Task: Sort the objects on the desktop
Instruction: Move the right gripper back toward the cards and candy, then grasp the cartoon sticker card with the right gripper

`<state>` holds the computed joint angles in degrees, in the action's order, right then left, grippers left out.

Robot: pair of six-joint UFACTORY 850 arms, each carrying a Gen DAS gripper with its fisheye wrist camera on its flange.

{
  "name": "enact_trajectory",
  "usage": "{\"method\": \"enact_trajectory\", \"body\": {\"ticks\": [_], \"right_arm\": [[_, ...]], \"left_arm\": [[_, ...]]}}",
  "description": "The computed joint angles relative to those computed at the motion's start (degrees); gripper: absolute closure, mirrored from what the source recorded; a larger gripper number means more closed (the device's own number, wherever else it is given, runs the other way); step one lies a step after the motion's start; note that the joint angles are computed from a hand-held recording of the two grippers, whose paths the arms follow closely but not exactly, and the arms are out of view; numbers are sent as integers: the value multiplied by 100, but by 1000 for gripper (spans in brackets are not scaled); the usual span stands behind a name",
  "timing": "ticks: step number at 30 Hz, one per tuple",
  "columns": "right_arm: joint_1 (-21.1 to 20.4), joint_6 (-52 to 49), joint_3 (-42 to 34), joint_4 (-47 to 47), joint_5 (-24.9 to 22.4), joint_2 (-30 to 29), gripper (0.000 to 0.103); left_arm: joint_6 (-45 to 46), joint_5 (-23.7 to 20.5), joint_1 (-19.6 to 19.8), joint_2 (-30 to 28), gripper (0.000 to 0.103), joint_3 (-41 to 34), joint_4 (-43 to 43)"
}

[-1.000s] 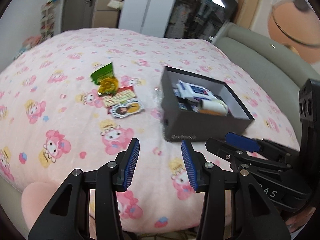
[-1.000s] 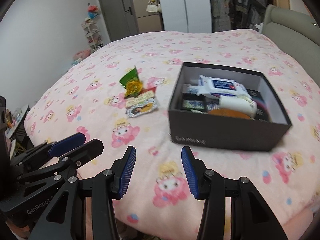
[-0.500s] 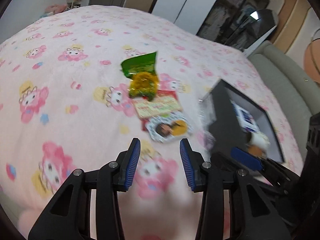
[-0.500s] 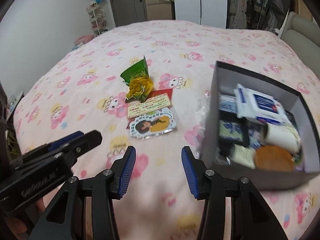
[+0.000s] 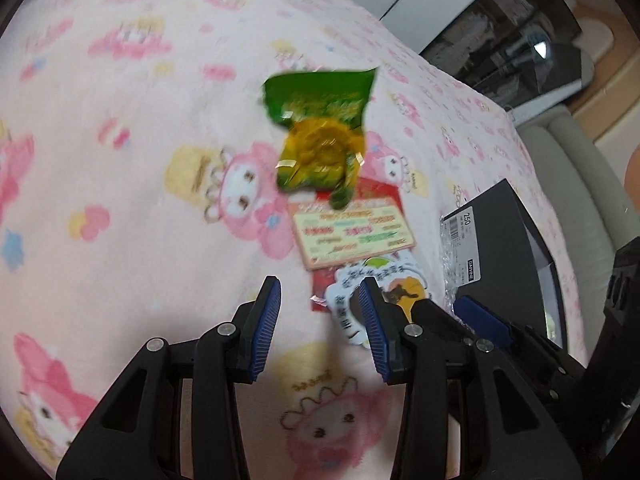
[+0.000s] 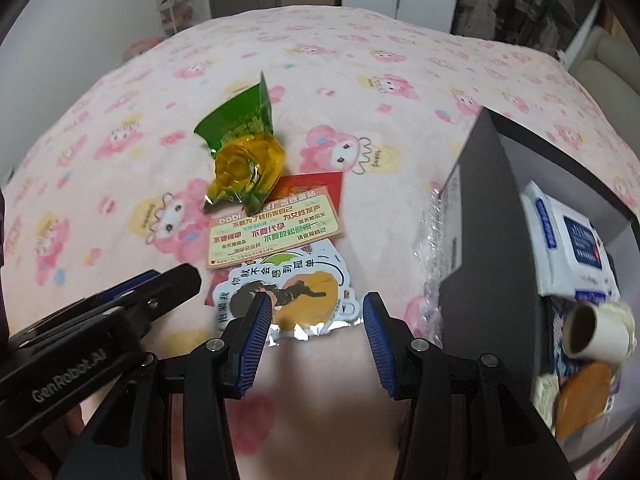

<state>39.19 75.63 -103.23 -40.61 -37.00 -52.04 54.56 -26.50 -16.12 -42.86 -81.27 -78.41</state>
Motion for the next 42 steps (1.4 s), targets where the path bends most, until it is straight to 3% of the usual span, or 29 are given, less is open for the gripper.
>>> {"method": "enact_trajectory", "body": {"ticks": [3,10,13,15,18,24,28,30,34,42], "right_arm": [[-7,-43,-261,-49,-295,-209,60],[-83,-156,-870,-5,-821,-690,57],[-175,-296,-777,247,-463,-654,56],[-307,-637,-514,861,162,-486,56],[-388,-1050,-193,1473,704,-269,60],[-295,-559,-74,930,563,-148,60],[-189,-460,-476,337,-132,-447,57],[-216,-639,-369,526,42,-408,57],[-329,-1077,113,1469,870,-114,57],[-169,-1497,604,1827,1393,266,61]], "left_arm": [[111,-262,95,-80,63,16,-273],[172,-43,74,-43,64,33,-286],[105,-3,94,-103,65,-18,-305],[102,-99,122,-147,65,-60,-342],[117,-127,124,-166,65,-84,-358],[201,72,108,-99,65,-24,-329],[56,44,128,-168,65,-87,-145],[-54,42,118,-204,65,-128,-22],[-161,90,91,-203,65,-143,110],[18,95,91,-116,65,-70,92]]}}
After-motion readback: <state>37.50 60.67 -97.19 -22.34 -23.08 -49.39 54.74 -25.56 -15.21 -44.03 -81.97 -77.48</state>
